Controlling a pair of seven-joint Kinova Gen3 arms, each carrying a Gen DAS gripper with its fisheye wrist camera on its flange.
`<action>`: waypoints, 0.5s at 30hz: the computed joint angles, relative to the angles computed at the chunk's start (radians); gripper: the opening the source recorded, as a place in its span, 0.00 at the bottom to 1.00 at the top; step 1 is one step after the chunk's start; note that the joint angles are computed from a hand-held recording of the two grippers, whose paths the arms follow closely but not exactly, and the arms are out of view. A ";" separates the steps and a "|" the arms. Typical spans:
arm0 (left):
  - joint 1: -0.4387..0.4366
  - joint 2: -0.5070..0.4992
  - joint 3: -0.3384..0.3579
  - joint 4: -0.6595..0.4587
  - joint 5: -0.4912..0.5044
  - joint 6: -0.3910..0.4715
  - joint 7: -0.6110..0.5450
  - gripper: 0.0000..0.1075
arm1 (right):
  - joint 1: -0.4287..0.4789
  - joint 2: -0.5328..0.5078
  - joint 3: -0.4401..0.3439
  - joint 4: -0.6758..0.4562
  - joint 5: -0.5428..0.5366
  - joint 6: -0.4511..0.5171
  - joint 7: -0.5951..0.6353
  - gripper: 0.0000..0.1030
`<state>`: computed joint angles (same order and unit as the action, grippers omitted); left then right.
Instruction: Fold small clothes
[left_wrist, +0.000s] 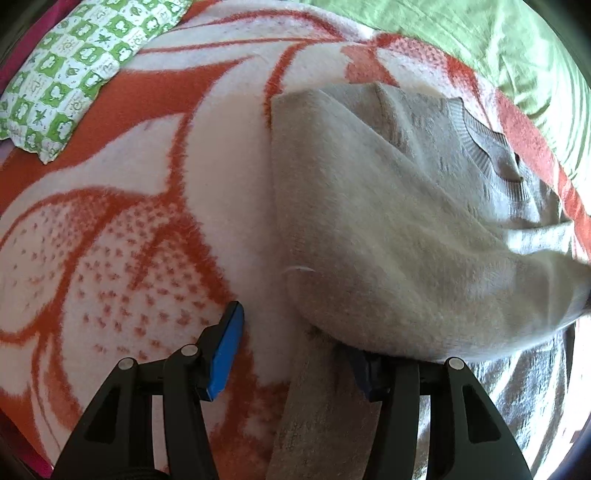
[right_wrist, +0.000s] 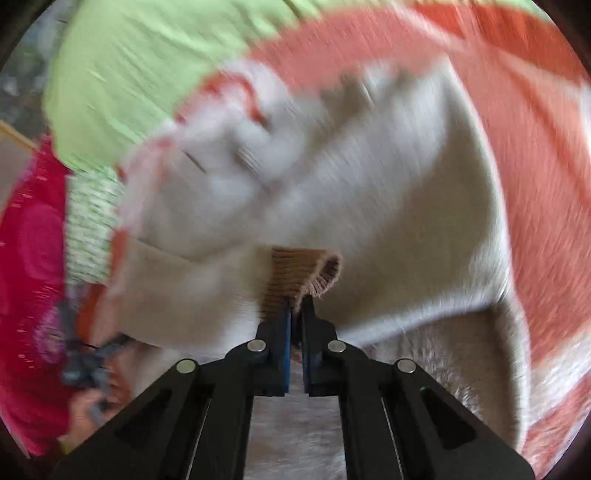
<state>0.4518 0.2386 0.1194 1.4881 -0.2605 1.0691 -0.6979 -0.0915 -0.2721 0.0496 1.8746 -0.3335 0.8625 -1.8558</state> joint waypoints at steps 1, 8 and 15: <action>0.002 0.005 -0.002 -0.011 -0.004 0.004 0.010 0.50 | -0.001 -0.028 0.014 -0.026 -0.010 -0.005 0.015 0.05; 0.031 0.034 -0.016 -0.069 -0.066 0.071 0.088 0.48 | 0.073 -0.086 0.003 -0.153 0.160 0.055 0.015 0.05; -0.020 -0.004 0.011 -0.036 0.029 -0.022 -0.009 0.47 | 0.084 -0.045 0.060 0.029 0.129 0.041 0.033 0.05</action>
